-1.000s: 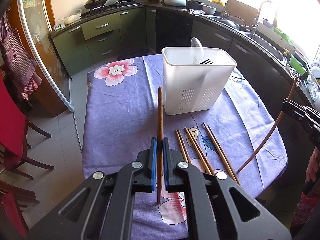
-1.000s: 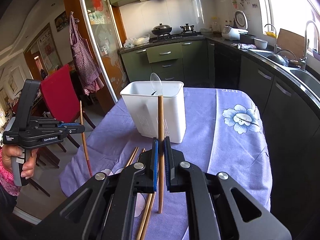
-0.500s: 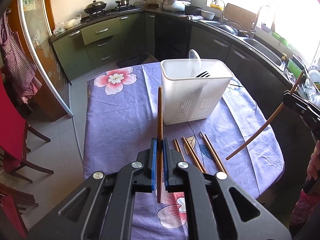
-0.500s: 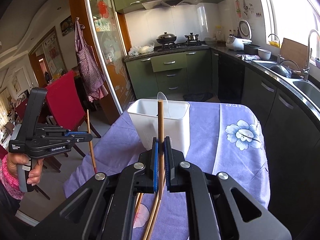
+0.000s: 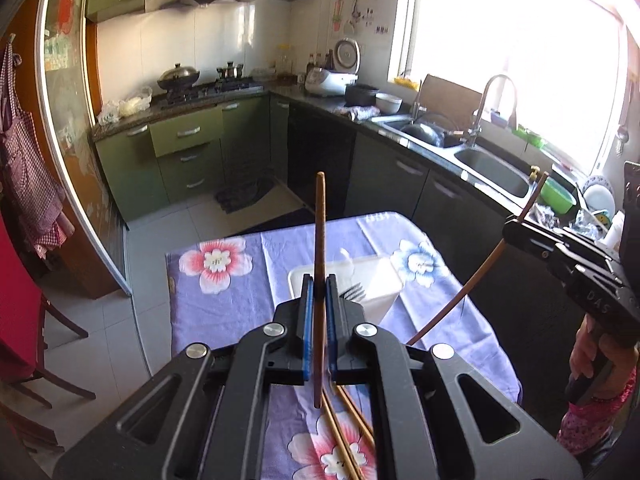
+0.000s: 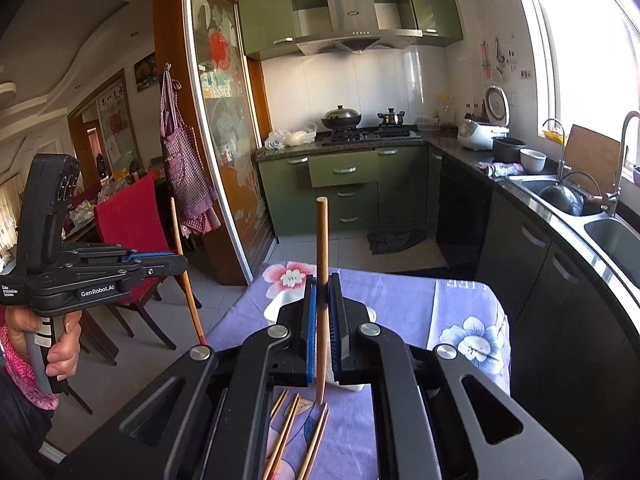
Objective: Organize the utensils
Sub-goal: 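Lift the chopstick with the left gripper into the holder while the right drops its chopstick in, then lower the left gripper and grasp another wooden chopstick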
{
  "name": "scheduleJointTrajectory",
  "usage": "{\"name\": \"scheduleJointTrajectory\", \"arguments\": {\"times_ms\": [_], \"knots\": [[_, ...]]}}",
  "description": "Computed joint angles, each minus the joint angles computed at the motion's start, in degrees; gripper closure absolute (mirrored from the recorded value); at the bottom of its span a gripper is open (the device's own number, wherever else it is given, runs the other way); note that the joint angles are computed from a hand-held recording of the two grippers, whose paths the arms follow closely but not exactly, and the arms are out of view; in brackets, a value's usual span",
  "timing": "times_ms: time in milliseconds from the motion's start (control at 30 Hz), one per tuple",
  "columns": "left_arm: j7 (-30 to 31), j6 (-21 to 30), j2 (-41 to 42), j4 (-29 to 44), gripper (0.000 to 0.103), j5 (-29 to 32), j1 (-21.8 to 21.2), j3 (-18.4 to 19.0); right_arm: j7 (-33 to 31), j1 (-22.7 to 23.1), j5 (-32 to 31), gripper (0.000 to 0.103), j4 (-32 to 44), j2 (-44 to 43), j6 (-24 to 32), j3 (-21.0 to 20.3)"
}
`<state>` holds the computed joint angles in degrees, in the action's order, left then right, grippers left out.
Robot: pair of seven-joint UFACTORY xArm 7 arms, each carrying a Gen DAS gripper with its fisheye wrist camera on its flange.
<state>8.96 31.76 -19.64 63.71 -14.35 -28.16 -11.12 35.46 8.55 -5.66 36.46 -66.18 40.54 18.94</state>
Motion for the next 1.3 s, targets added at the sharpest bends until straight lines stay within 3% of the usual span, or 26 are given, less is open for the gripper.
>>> {"name": "scheduleJointTrajectory", "arguments": {"times_ms": [167, 267, 333, 533, 900, 1033, 1100, 1167, 1300], "knots": [[-0.69, -7.67, 5.81, 7.49, 0.097, -1.04, -0.58, -0.92, -0.97, -4.81, -2.4, 0.096, 6.01, 4.74, -3.67, -1.4], [-6.0, -13.84, 10.85, 10.23, 0.097, 5.73, 1.29, -3.83, -0.9, -7.63, -3.31, 0.096, 8.31, 8.54, -6.11, -1.75], [-11.55, -15.1, 14.42, 11.94, 0.097, 12.2, 2.36, -5.28, -0.57, -9.25, -3.96, 0.096, 9.06, 11.18, -7.67, -1.64], [-18.86, -11.86, 22.18, 13.56, 0.097, 21.91, 0.27, -3.92, -0.46, -9.18, -4.33, 0.096, 6.3, 18.62, -12.62, -2.56], [-21.27, -7.85, 24.37, 11.09, 0.094, 26.74, -1.33, -1.69, 1.59, -6.03, -4.64, 0.096, -2.86, 23.11, -16.77, -3.42], [-20.9, -7.51, 22.65, 9.95, 0.076, 26.9, -1.19, -1.85, 2.04, -5.4, -5.02, 0.095, -3.81, 21.0, -16.5, -3.03], [-20.1, -7.46, 21.13, 8.89, 0.076, 26.13, -0.91, -2.09, 2.48, -4.87, -4.9, 0.095, -4.01, 18.89, -15.63, -2.8], [-19.25, -6.65, 18.98, 7.15, 0.076, 24.71, -0.56, -2.34, 2.7, -3.83, -4.45, 0.087, -5.19, 15.46, -14.81, -2.99], [-15.65, -0.17, 15.22, 3.59, 0.071, 18.5, -0.07, -2.5, 3.44, -0.96, -2.94, 0.083, -9.74, 4.92, -10.31, -2.49]]}}
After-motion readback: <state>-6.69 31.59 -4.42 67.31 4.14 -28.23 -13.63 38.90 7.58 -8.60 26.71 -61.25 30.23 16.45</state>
